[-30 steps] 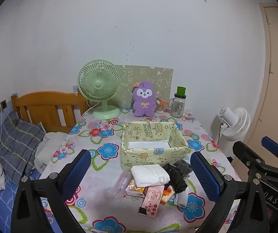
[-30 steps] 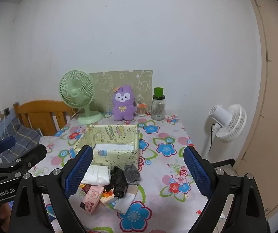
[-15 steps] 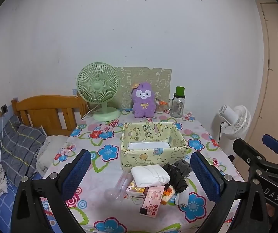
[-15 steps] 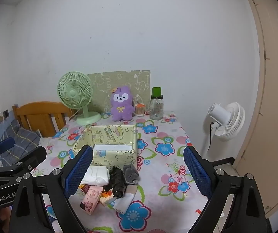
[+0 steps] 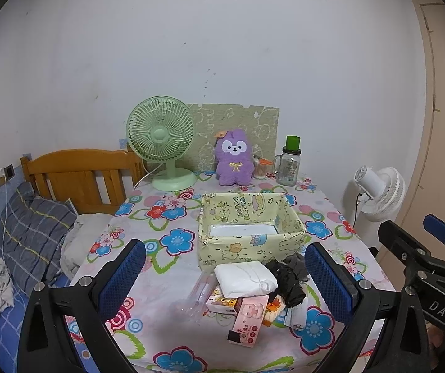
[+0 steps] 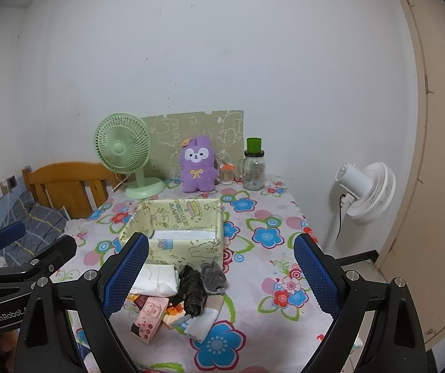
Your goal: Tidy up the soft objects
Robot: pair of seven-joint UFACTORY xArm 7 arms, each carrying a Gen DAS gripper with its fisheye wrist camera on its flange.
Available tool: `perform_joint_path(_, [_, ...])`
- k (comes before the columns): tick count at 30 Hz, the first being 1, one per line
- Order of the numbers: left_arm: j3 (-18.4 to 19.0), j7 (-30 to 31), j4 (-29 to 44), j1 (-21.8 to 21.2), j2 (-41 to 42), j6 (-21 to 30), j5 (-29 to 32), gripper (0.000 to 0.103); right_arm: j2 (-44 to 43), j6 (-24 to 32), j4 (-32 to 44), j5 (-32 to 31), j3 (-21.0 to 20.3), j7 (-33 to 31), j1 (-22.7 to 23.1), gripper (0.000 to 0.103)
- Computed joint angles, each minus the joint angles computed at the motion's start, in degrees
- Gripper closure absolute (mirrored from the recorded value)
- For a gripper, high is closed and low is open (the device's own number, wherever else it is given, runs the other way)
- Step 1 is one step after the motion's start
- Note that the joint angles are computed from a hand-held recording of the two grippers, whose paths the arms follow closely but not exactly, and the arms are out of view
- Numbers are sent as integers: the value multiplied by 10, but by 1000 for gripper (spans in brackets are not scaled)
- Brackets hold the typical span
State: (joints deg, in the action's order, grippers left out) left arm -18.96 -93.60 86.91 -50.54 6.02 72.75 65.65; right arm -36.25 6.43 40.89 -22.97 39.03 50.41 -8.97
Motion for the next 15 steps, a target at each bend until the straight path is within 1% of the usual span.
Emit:
perform_joint_path(7, [0, -1, -3, -1, -1, 1, 0, 0, 0, 0, -1, -1, 1, 3, -2, 5])
perform_joint_path(15, [1, -3, -9, 5, -1, -13, 1, 0, 1, -1, 0, -2, 3, 5, -4, 4])
